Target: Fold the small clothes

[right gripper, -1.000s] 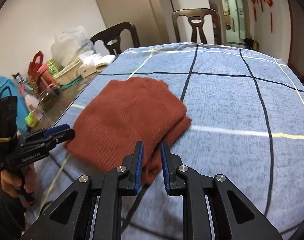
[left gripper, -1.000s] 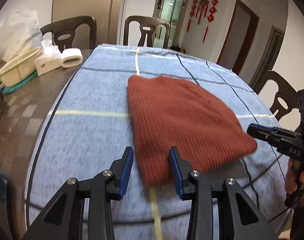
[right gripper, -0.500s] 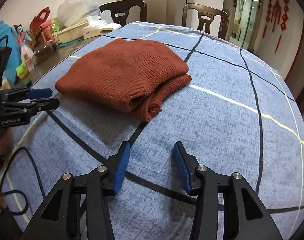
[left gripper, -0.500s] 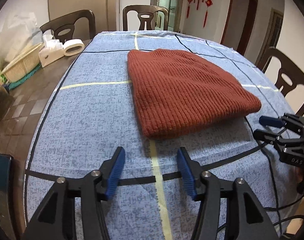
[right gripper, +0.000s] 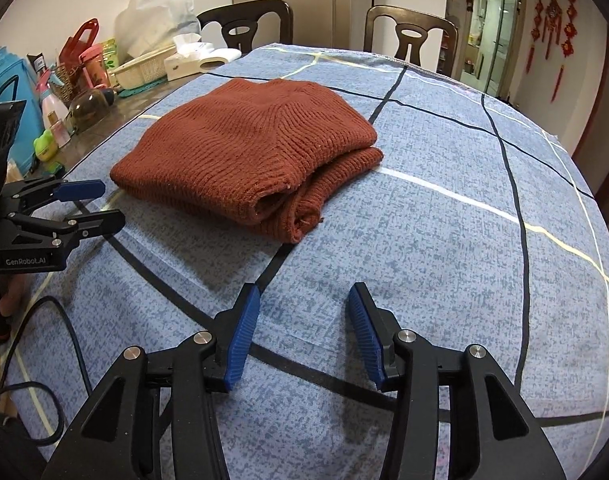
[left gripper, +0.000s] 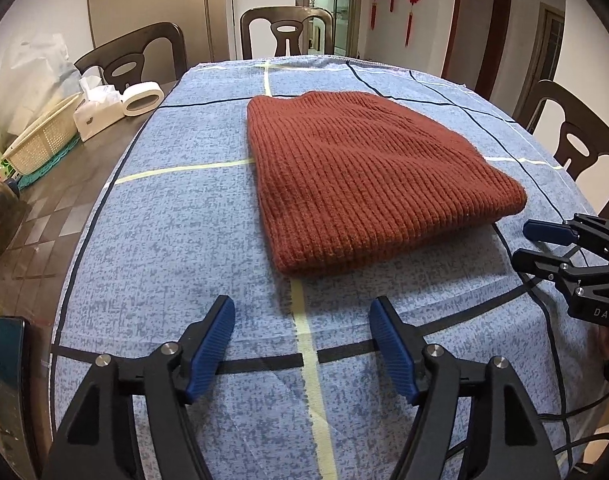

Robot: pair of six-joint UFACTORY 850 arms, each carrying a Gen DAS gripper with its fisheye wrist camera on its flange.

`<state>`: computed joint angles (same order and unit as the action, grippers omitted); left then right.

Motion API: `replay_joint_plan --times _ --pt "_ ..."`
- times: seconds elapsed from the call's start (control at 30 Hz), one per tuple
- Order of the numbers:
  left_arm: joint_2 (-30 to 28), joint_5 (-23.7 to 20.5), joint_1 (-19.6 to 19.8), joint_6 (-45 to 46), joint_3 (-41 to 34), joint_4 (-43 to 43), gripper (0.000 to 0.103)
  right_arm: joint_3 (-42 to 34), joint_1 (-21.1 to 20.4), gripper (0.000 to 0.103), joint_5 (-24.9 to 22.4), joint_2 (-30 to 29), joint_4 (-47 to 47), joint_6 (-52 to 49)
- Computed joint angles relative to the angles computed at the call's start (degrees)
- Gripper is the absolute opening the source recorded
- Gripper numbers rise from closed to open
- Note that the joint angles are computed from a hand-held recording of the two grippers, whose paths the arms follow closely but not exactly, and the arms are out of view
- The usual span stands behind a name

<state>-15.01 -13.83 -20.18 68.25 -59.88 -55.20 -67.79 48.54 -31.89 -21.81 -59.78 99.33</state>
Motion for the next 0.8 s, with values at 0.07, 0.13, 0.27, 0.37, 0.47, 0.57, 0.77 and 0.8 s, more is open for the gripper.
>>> replay_joint_plan --times 0.07,0.13,0.27,0.37,0.47,0.57,0.77,0.8 --pt "-0.1 0.1 -0.1 -0.4 -0.1 0.4 0.075 0.0 0.0 0.048 0.0 0.0 0.0 0.0" --pt "-0.1 0.0 -0.1 -0.8 -0.1 0.8 0.075 0.0 0.0 0.048 0.0 0.0 0.1 0.0" --pt "-0.2 0.2 -0.2 -2.1 -0.3 1.6 0.076 0.0 0.0 0.048 0.0 0.0 0.1 -0.1" --pt "-0.2 0.5 -0.4 -3.0 -0.3 2.1 0.077 0.0 0.0 0.048 0.0 0.0 0.1 -0.1" --pt "-0.2 0.7 -0.5 -3.7 -0.2 2.7 0.077 0.0 0.0 0.048 0.0 0.0 0.1 -0.1" --pt "-0.3 0.8 -0.5 -4.1 -0.3 3.1 0.078 -0.1 0.0 0.048 0.0 0.0 0.2 -0.1" --pt "-0.3 1.0 -0.5 -4.5 -0.2 3.3 0.078 0.0 0.0 0.048 0.0 0.0 0.2 -0.1" --pt "-0.2 1.0 -0.5 -4.5 -0.2 3.3 0.078 0.0 0.0 0.048 0.0 0.0 0.2 -0.1"
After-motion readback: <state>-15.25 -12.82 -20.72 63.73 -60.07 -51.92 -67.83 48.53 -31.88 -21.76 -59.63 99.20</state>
